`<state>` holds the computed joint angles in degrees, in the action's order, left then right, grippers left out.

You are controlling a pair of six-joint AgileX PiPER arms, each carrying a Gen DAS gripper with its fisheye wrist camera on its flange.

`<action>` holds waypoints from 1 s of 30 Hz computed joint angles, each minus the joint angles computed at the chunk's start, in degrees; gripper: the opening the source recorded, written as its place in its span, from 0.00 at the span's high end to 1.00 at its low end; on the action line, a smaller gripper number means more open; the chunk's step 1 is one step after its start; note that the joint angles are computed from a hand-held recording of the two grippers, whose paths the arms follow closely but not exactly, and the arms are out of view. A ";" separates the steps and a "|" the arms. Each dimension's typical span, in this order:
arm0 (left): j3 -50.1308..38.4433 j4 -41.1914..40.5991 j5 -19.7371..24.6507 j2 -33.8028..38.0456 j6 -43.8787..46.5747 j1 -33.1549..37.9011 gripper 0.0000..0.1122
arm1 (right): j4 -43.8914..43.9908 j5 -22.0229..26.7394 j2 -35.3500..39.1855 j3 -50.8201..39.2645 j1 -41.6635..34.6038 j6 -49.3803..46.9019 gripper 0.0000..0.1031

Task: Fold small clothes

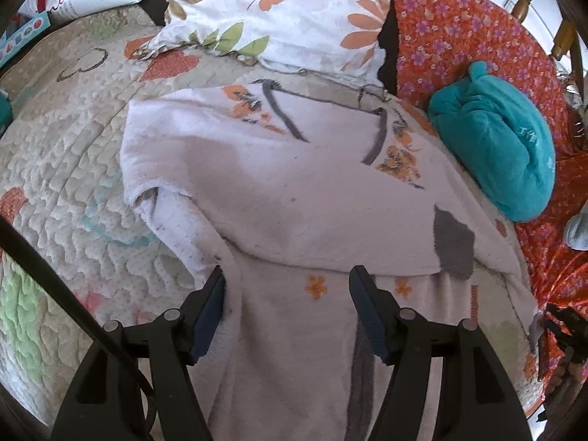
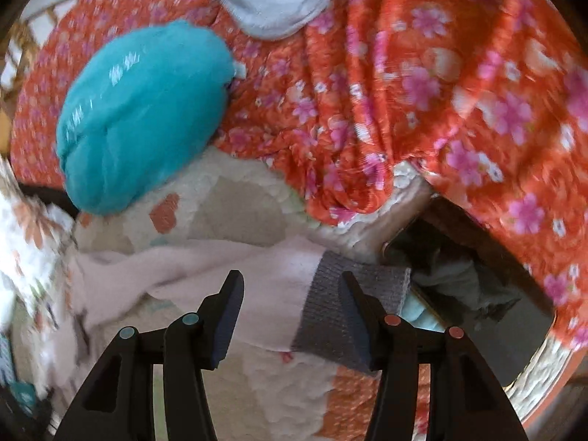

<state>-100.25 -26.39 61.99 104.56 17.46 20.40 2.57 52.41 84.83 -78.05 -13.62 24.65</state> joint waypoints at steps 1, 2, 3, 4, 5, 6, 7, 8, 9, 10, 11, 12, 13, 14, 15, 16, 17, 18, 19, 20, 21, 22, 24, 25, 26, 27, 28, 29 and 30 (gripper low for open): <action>0.01 -0.36 -0.17 -0.16 0.26 -0.09 0.42 | -0.61 0.47 1.36 -0.90 0.61 -0.25 0.44; 0.09 -0.45 -0.33 -0.29 0.48 -0.20 0.42 | -0.20 0.63 2.94 -1.73 0.99 -0.53 0.44; 0.23 -0.29 -0.51 -0.41 0.63 -0.37 0.42 | 0.60 0.08 3.72 -1.26 0.89 -0.60 0.44; 0.30 -0.03 -0.62 -0.40 0.56 -0.54 0.42 | 1.15 -0.27 4.47 -1.00 0.71 0.18 0.44; 0.29 0.10 -0.62 -0.28 0.48 -0.60 0.42 | 1.97 -1.27 5.32 -0.85 0.58 1.50 0.44; 0.17 0.14 -0.50 -0.14 0.45 -0.59 0.42 | 3.09 -2.69 6.04 -0.57 0.50 2.54 0.44; -0.09 0.21 -0.32 0.07 0.34 -0.59 0.42 | 2.29 -2.66 6.92 -1.27 0.99 4.57 0.44; -0.33 0.20 -0.13 0.26 0.26 -0.52 0.42 | 0.65 -2.03 7.75 -2.23 1.78 6.91 0.44; -0.62 0.09 0.11 0.47 0.15 -0.43 0.42 | -0.90 -0.69 8.97 -3.98 2.60 9.01 0.44; -0.89 -0.04 0.38 0.66 0.05 -0.35 0.42 | -2.32 1.12 10.67 -6.23 3.55 10.97 0.44; -1.03 -0.09 0.54 0.76 0.08 -0.30 0.42 | -3.99 3.90 12.63 -9.08 4.55 13.18 0.44; -1.13 -0.03 0.63 0.82 0.11 -0.28 0.42 | -5.28 6.68 14.80 -12.03 5.31 15.00 0.44; -1.33 0.18 0.72 0.95 -0.27 -0.45 0.42 | -5.96 8.31 16.28 -13.92 5.62 15.66 0.44; -1.39 0.25 0.78 1.04 -0.45 -0.50 0.42 | -7.38 10.84 18.30 -16.82 6.30 16.58 0.44; -1.45 0.30 0.86 1.10 -0.65 -0.54 0.42 | -8.65 12.48 19.56 -18.98 6.88 17.18 0.60; -1.48 0.30 0.94 1.10 -0.72 -0.55 0.42 | -9.34 13.96 20.82 -21.57 7.29 17.13 0.78; -1.51 0.21 1.00 1.12 -0.64 -0.49 0.42 | -8.43 14.64 21.67 -23.37 7.14 16.30 0.97; -1.53 0.03 1.06 1.16 -0.60 -0.42 0.42 | -8.47 16.02 22.64 -25.79 7.28 16.02 0.97; -1.54 -0.09 1.10 1.23 -0.73 -0.43 0.42 | -8.88 16.88 23.24 -28.18 7.57 15.65 0.97; -1.65 -0.26 1.25 1.35 -0.87 -0.38 0.42 | -8.91 16.88 23.25 -30.56 7.82 14.70 0.97; -1.65 -0.48 1.29 1.38 -0.91 -0.28 0.42 | -8.79 16.49 22.82 -32.29 7.96 13.92 0.97; -1.68 -0.60 1.32 1.40 -0.82 -0.17 0.42 | -8.78 15.85 22.06 -34.26 8.22 13.14 0.97; -1.69 -0.61 1.35 1.38 -0.85 -0.14 0.42 | -8.76 15.18 20.59 -37.14 8.58 11.80 0.97; -1.71 -0.67 1.33 1.38 -0.85 -0.11 0.42 | -8.99 14.33 19.33 -37.22 8.76 11.51 0.97; -1.69 -0.77 1.34 1.34 -0.80 -0.03 0.42 | -9.91 12.19 16.33 -35.01 9.26 11.57 0.97; -1.70 -0.92 1.41 1.31 -0.77 0.13 0.42 | -9.83 10.05 14.15 -32.60 9.21 11.17 0.97; -1.66 -1.14 1.44 1.25 -0.64 0.33 0.42 | -10.08 6.98 10.38 -27.95 9.66 11.07 0.97; -1.67 -1.31 1.52 1.23 -0.49 0.50 0.42 | -10.82 5.00 7.00 -23.52 10.27 11.16 0.97; -1.81 -1.49 1.72 1.29 -0.38 0.62 0.42 | -11.42 4.11 4.53 -19.77 10.76 11.47 0.97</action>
<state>-102.06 -27.88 63.71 105.86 17.08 21.03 -8.85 56.52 89.35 -97.82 -2.86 36.13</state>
